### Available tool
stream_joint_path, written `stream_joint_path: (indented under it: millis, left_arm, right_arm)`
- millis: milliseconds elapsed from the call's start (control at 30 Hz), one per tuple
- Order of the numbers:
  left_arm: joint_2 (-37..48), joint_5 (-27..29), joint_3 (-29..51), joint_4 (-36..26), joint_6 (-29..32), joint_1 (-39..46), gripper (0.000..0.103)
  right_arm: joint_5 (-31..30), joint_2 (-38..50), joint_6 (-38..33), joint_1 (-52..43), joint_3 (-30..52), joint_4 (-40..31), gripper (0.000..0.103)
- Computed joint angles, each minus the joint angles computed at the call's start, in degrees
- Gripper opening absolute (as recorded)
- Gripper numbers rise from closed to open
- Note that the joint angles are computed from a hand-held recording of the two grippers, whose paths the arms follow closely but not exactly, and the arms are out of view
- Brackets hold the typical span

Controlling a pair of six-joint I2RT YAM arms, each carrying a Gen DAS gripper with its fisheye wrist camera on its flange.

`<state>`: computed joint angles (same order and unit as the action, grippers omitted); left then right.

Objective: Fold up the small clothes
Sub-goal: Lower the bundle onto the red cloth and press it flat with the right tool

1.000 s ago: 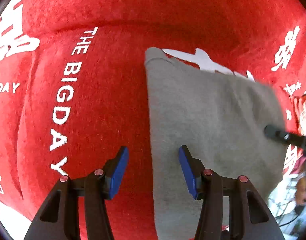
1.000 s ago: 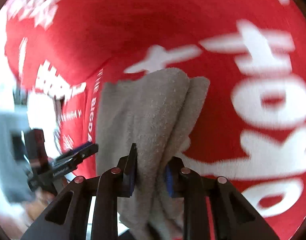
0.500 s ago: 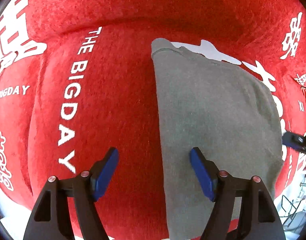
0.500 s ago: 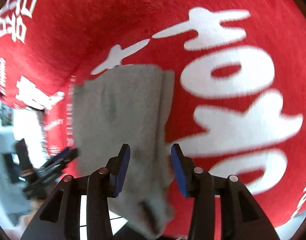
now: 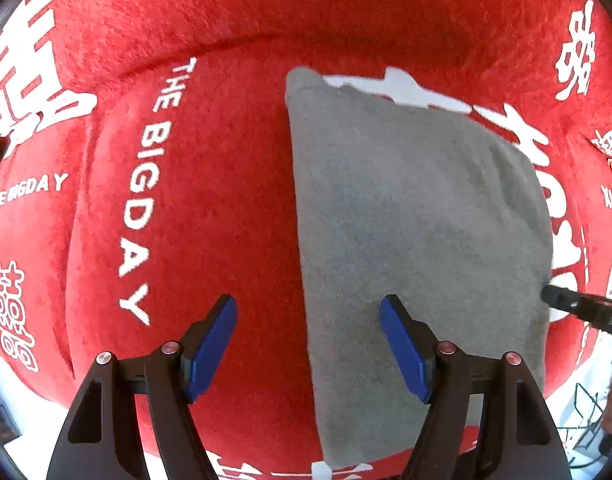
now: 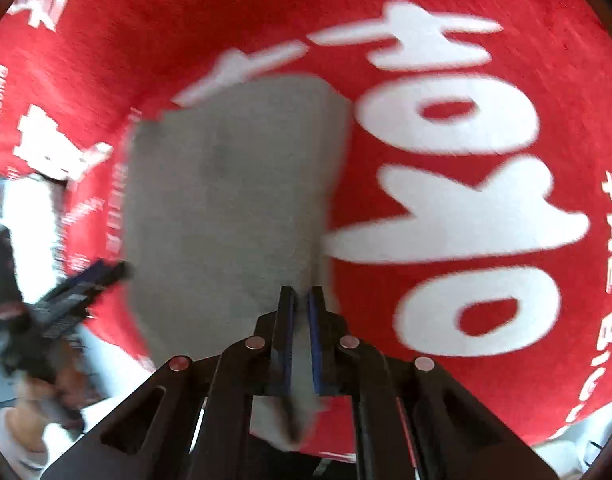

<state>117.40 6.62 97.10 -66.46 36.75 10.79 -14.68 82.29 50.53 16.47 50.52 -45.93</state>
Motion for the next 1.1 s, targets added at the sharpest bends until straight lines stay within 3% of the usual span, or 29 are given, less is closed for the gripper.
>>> stream_joint_path:
  millis: [67, 167, 267, 367, 567, 733, 767, 800, 867, 1033, 1100]
  left_arm:
    - [-1.32, -1.01, -2.73, 2.78, -1.05, -0.36, 0.075]
    - [-0.74, -1.13, -2.06, 2.19, -1.96, -0.13, 0.076]
    - [-0.98, -2.25, -2.67, 3.48, -1.22, -0.17, 0.085]
    - [-1.13, -2.84, -2.66, 3.60, -0.65, -0.45, 0.085]
    - [-1.67, -3.28, -3.09, 3.50, -1.81, -0.66, 0.085]
    - [-1.52, -3.68, -2.89, 3.08, -2.27, -0.50, 0.085]
    - [-1.71, -4.02, -3.25, 3.39, -1.88, -0.56, 0.088]
    - [-2.10, -4.99, -3.91, 4.17, -1.76, -0.77, 0.102]
    - [-3.50, -7.73, -6.13, 7.10, -2.04, -1.36, 0.103]
    - [-2.69, -5.05, -4.72, 4.81, -3.74, 0.42, 0.103]
    - [-2.26, -4.96, -3.97, 3.38, -4.15, 0.73, 0.103]
  right_arm:
    - [0.86, 1.75, -0.52, -0.19, -2.07, -0.30, 0.000]
    - [-0.72, -3.32, 3.36, -1.30, -5.15, 1.72, 0.001]
    - [0.00, -6.54, 4.47, -0.36, -3.90, -0.54, 0.001]
    - [1.82, -7.41, 5.06, 1.10, -0.42, -3.55, 0.002]
    - [5.11, -4.23, 5.98, 6.82, 7.69, -2.46, 0.002]
    - [6.70, 7.73, 2.11, 11.30, 13.09, -4.10, 0.001]
    - [7.00, 9.46, 1.27, 11.79, 12.29, -3.87, 0.001]
    - [6.82, 8.68, 1.66, 11.92, 10.08, -1.39, 0.000]
    - [6.35, 7.53, 2.58, 11.62, 9.45, -0.90, 0.000]
    - [2.64, 5.83, 4.75, 10.24, 8.31, -1.82, 0.001]
    - [2.51, 5.38, 5.24, 9.96, 7.26, -3.75, 0.005]
